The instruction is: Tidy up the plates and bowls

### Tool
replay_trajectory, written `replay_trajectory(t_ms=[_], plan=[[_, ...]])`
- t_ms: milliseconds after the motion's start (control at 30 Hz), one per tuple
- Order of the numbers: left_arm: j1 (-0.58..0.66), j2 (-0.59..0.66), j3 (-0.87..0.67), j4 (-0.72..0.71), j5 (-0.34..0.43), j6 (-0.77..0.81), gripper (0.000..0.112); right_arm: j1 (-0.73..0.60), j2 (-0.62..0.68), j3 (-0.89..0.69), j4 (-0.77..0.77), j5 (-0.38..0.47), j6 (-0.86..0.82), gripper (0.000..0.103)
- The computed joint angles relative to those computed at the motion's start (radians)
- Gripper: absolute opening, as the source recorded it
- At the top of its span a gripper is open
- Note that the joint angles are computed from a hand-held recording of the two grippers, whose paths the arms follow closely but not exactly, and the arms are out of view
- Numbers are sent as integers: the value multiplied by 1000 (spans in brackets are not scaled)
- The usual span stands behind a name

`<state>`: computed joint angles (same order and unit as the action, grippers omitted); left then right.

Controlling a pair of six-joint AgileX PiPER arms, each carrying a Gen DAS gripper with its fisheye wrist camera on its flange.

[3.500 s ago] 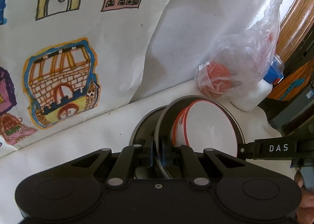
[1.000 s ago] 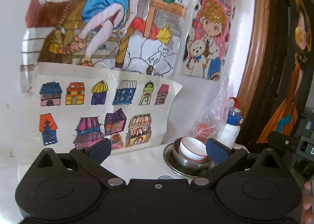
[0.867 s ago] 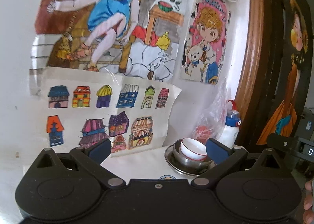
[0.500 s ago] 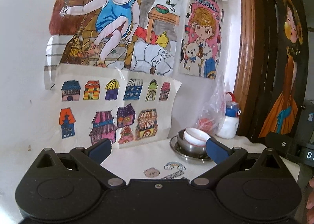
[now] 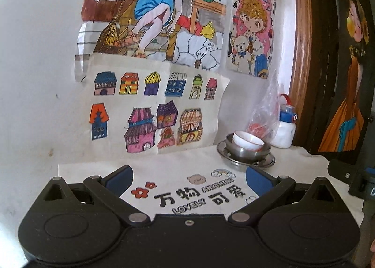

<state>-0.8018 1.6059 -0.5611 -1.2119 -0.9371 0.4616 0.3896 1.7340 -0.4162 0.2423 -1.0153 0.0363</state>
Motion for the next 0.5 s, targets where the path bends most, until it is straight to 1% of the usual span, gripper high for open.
replay_trajectory(t_ms=[67,167,367,500], plan=[[-12,12,5,-7,-18,-8,102,0,8,9,0,-13,18,103],[-22,28,15,-2,-29,-31,102,3,9,19,8,-5,27,103],[-21,48,23,18,-15,-63,102,47,18,37,85,-37,6,103],[-26,66,23,26,-14,-58,102,63,34,29,104,-38,-1,103]])
